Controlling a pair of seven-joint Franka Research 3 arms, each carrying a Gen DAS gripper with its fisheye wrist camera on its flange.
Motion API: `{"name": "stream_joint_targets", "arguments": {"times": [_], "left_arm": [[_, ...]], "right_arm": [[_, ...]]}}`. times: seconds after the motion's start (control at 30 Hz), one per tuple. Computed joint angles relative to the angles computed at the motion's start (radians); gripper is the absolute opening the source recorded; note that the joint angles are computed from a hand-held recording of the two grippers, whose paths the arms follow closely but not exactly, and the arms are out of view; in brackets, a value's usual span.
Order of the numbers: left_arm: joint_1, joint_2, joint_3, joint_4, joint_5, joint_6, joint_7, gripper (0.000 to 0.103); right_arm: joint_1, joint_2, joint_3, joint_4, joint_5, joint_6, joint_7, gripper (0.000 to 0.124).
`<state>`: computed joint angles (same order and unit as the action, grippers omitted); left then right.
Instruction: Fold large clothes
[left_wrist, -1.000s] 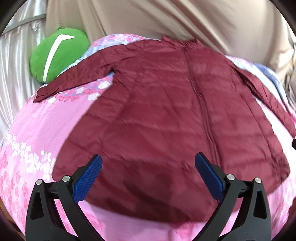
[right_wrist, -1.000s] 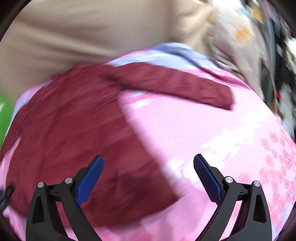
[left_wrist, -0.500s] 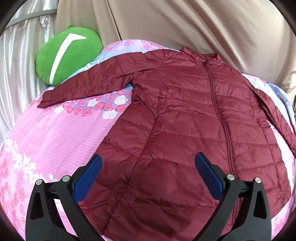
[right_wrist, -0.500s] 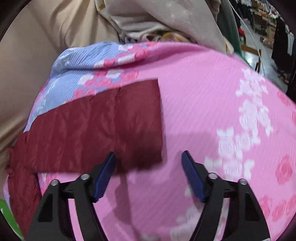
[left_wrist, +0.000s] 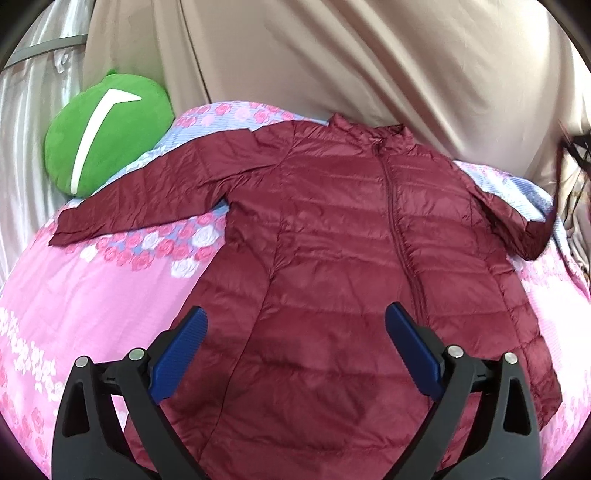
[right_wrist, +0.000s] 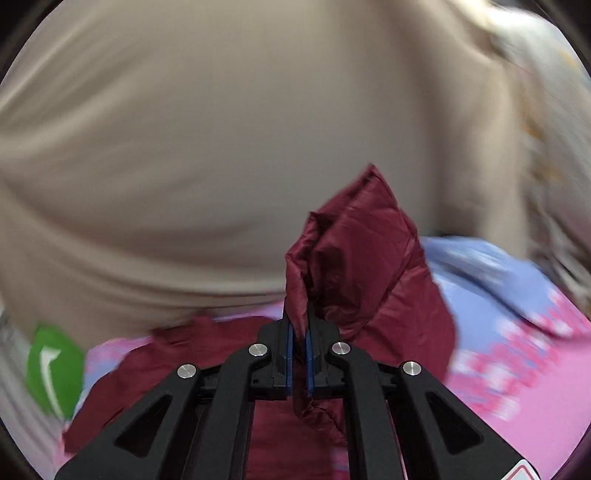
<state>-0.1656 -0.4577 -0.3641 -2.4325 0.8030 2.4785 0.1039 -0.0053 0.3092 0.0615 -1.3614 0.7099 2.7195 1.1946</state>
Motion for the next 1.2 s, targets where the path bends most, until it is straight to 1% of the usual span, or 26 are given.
{"name": "stream_joint_targets", "arguments": {"times": [0.07,0.13,0.2,0.27,0.3,0.33,0.37,0.4,0.43,0.47,0.5,0.53,0.6,0.63,0.67,0.73,0.77,0.8,0.87,0.9,1.0,1.03,1.1,1.13,1.17,1.2], "left_arm": [[0.011,0.012,0.008,0.008,0.015,0.023,-0.001,0.095],[0.022,0.023,0.02,0.014,0.023,0.05,0.001,0.095],[0.031,0.04,0.048,0.016,0.013,0.103,0.018,0.095],[0.039,0.06,0.074,0.016,-0.014,0.15,0.041,0.095],[0.044,0.068,0.091,0.01,-0.029,0.19,0.053,0.095],[0.049,0.08,0.103,0.007,-0.05,0.218,0.067,0.095],[0.052,0.1,0.123,0.006,-0.078,0.254,0.092,0.095],[0.055,0.111,0.134,0.005,-0.106,0.273,0.115,0.095],[0.058,0.124,0.145,0.004,-0.135,0.289,0.137,0.095],[0.061,0.139,0.162,-0.001,-0.165,0.329,0.164,0.095],[0.065,0.152,0.174,-0.003,-0.193,0.358,0.189,0.095],[0.071,0.166,0.18,0.0,-0.219,0.377,0.209,0.095],[0.085,0.206,0.197,0.015,-0.269,0.432,0.248,0.095],[0.092,0.222,0.2,0.023,-0.29,0.449,0.264,0.095],[0.084,0.251,0.22,0.04,-0.338,0.476,0.305,0.095],[0.065,0.301,0.249,0.073,-0.444,0.507,0.386,0.095],[0.03,0.337,0.282,0.098,-0.553,0.531,0.474,0.095],[-0.005,0.37,0.31,0.124,-0.683,0.546,0.58,0.095],[-0.047,0.435,0.337,0.187,-0.928,0.558,0.789,0.095],[-0.038,0.465,0.326,0.225,-0.996,0.545,0.844,0.095],[0.007,0.541,0.273,0.32,-1.115,0.501,0.941,0.094],[0.025,0.561,0.251,0.342,-1.148,0.497,0.967,0.089],[0.078,0.602,0.185,0.392,-1.234,0.498,1.073,0.062],[0.107,0.621,0.152,0.419,-1.263,0.486,1.133,0.029],[0.112,0.641,0.15,0.45,-1.224,0.465,1.129,0.013],[0.11,0.649,0.156,0.465,-1.181,0.47,1.103,0.011]], "right_arm": [[0.043,0.023,0.076,0.059,0.024,-0.029,-0.115,0.006],[0.105,0.056,0.118,0.1,0.016,-0.056,-0.191,0.006],[0.175,0.102,0.151,0.13,-0.009,-0.101,-0.249,0.006],[0.254,0.173,0.149,0.183,-0.084,-0.182,-0.248,0.008],[0.296,0.216,0.137,0.216,-0.139,-0.228,-0.233,0.009],[0.336,0.242,0.118,0.218,-0.19,-0.232,-0.215,0.013],[0.356,0.258,0.118,0.209,-0.245,-0.232,-0.195,0.014],[0.372,0.239,0.107,0.165,-0.243,-0.229,-0.209,0.015],[0.366,0.228,0.12,0.131,-0.237,-0.231,-0.234,0.017],[0.344,0.209,0.139,0.094,-0.208,-0.232,-0.275,0.019],[0.314,0.168,0.164,0.027,-0.155,-0.211,-0.333,0.027],[0.273,0.131,0.187,-0.018,-0.083,-0.195,-0.399,0.042],[0.216,0.079,0.205,-0.075,0.05,-0.164,-0.5,0.053],[0.179,0.045,0.2,-0.098,0.122,-0.149,-0.55,0.054],[0.172,0.03,0.18,-0.111,0.145,-0.128,-0.56,0.054],[0.172,0.028,0.12,-0.113,0.136,-0.062,-0.516,0.056],[0.173,0.037,0.076,-0.107,0.099,-0.022,-0.45,0.056],[0.169,0.052,0.044,-0.092,0.062,-0.008,-0.382,0.057],[0.146,0.097,-0.018,-0.049,-0.011,-0.011,-0.217,0.057],[0.133,0.12,-0.04,-0.025,-0.04,-0.02,-0.151,0.057],[0.094,0.193,-0.093,0.047,-0.123,-0.048,0.007,0.057],[0.086,0.202,-0.094,0.046,-0.141,-0.049,0.032,0.057],[0.057,0.244,-0.094,0.084,-0.173,-0.084,0.083,0.057],[0.045,0.258,-0.089,0.097,-0.189,-0.1,0.098,0.057],[0.032,0.267,-0.081,0.11,-0.202,-0.113,0.108,0.057],[0.022,0.281,-0.069,0.124,-0.214,-0.123,0.114,0.057]]}}
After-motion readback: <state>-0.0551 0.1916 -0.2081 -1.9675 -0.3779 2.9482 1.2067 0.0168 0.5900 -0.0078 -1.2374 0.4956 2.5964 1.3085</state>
